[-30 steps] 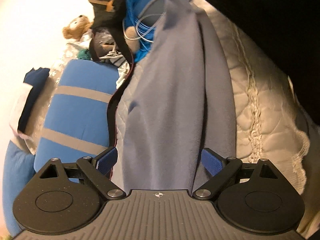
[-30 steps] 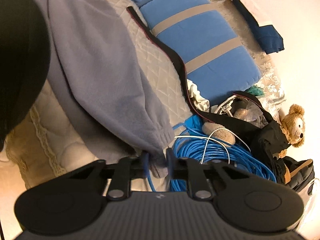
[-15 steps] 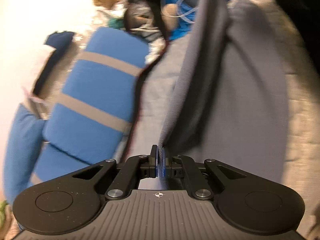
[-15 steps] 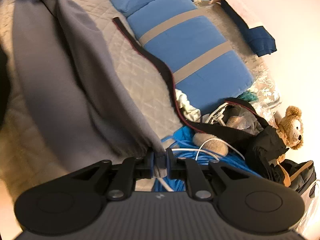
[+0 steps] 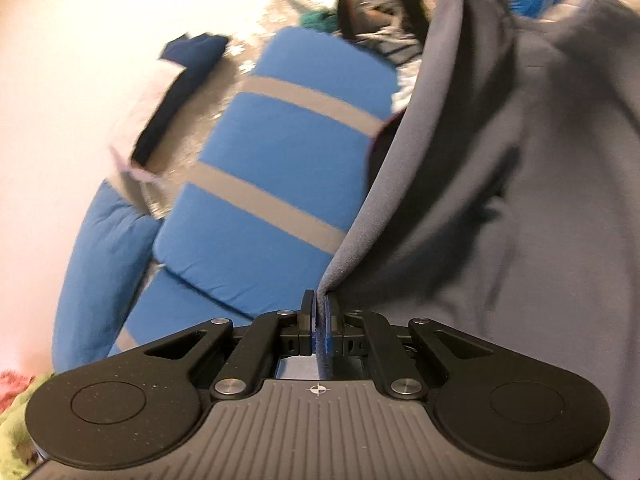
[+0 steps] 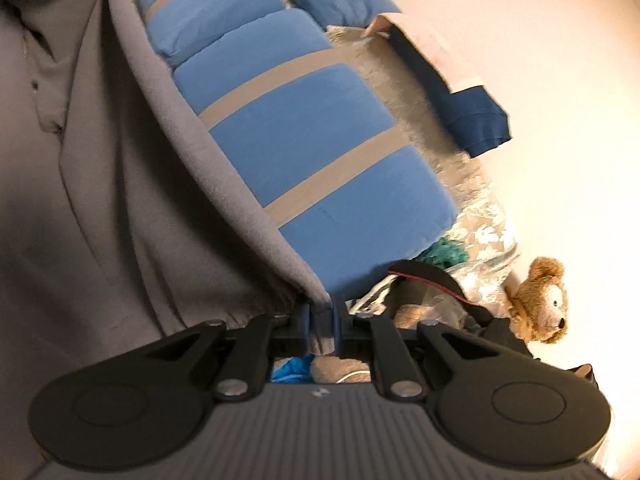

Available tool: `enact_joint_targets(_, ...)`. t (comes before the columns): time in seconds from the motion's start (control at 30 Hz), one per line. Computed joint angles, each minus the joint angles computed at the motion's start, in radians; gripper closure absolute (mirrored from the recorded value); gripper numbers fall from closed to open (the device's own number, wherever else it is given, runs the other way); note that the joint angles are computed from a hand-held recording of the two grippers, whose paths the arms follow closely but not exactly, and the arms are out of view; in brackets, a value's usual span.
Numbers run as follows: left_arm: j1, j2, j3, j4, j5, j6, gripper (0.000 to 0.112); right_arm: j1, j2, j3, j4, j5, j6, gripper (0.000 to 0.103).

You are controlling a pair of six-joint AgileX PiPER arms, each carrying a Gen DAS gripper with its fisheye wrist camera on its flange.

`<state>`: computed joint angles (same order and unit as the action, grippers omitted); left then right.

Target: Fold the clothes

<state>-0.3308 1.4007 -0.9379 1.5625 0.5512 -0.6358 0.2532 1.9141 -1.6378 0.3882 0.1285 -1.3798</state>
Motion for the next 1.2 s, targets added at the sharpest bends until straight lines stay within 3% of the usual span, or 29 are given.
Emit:
enact_joint_targets(0.1,-0.022,-0.061,0.056,-0.096,-0.035,0.104,0.108,-0.017,-0.015,0.034,0.085,0.04,-0.085,0.091)
enact_joint_targets(0.2,-0.04,-0.129,0.094,-0.322,-0.07,0.34,0.108,-0.034,-0.054,0.104,0.076,0.079,-0.096,0.091)
enact_joint_targets(0.27,-0.051,-0.163,0.116,-0.468,-0.07,0.491,0.108,-0.046,-0.083,0.15,0.034,0.119,-0.079,0.091)
enact_joint_targets(0.47,-0.095,-0.228,0.182,-0.651,-0.034,0.671,0.109,-0.084,-0.165,0.292,0.017,0.206,-0.144,0.092)
enact_joint_targets(1.0,-0.153,-0.299,0.167,-0.885,0.087,0.897,0.109,-0.121,-0.243,0.408,-0.039,0.3,-0.174,0.093)
enact_joint_targets(1.2,-0.206,-0.312,0.191,-0.919,0.125,0.909,0.109,-0.118,-0.244,0.426,-0.079,0.287,-0.171,0.093)
